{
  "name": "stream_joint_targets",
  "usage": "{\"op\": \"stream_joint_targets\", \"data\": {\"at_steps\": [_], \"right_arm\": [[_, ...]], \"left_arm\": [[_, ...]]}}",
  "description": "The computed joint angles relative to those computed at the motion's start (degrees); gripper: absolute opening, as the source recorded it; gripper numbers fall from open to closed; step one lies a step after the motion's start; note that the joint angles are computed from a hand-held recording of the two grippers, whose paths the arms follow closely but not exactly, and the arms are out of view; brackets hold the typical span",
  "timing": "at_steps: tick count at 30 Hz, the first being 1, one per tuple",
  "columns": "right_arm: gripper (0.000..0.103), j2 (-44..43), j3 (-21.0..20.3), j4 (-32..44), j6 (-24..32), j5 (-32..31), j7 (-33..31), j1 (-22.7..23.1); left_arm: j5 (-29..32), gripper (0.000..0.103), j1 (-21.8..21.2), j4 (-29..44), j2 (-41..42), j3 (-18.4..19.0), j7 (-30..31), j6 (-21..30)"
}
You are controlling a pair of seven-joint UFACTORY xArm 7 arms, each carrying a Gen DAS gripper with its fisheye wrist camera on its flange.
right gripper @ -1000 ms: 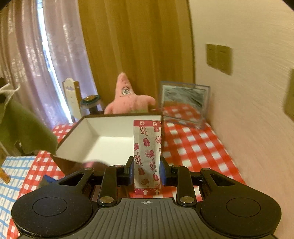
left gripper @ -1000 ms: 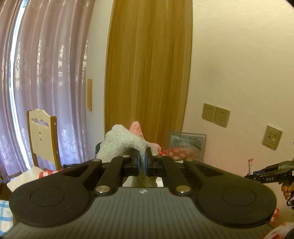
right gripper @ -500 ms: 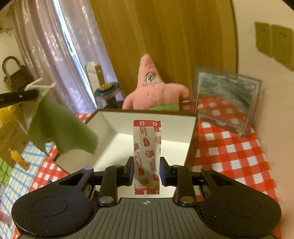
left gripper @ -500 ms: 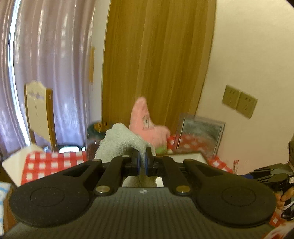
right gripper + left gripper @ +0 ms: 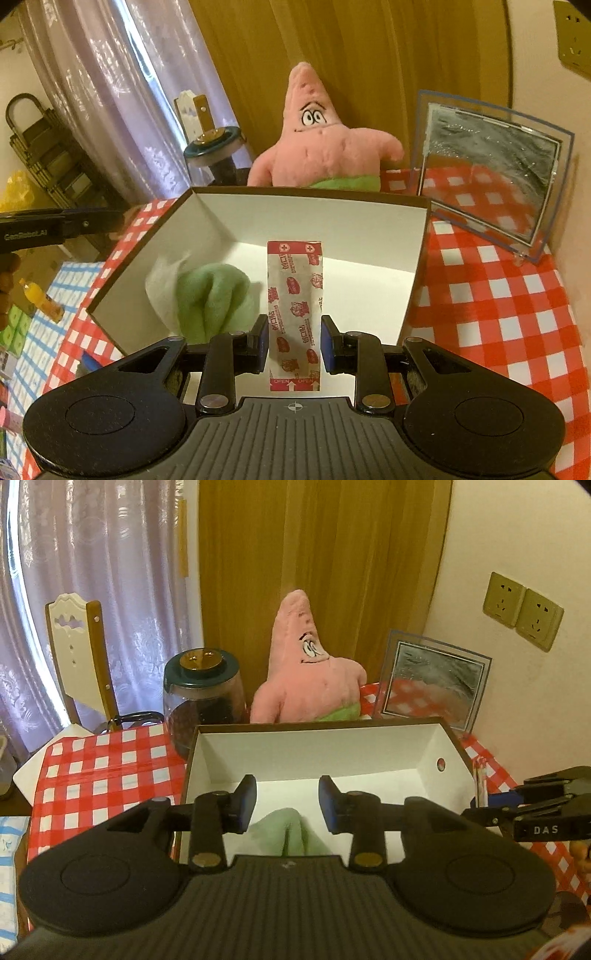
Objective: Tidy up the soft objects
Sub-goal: 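Lower the towel into the box and open the left tool while the right tool drops the packet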
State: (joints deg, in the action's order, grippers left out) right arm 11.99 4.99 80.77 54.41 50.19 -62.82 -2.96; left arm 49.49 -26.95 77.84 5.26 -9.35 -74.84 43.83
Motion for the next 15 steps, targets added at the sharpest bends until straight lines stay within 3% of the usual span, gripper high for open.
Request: {"op": "stream_joint_targets", "data": {"at_steps": [4,5,7,15], "right_arm": [[0.032,1.3,0.6,1.1,-1.2,0.6,0.4,0.5],[0.044,1.6,0.7,1.4,-1.7,0.4,1.0,0.7],[0.058,2.2,1.0,2.0,-2.3,1.1,2.4,0.7],[0.059,1.3,1.0,1.4,-2.8,3.4,2.7,-0.6]], "left_arm": [[-0.8,0.035,-0.1,-0.1,-0.2,-0.1,0.4,1.3],[-1.0,0.036,-0.1,-0.3,-0.5,-0.1,0.5,1.7],[-1.4,0.037,0.0,-0.6,-0.8,-0.3,0.6,2.2],[-1.7,0.038,0.4,-4.1,-4.1,-1.8,-1.5,4.1]]}}
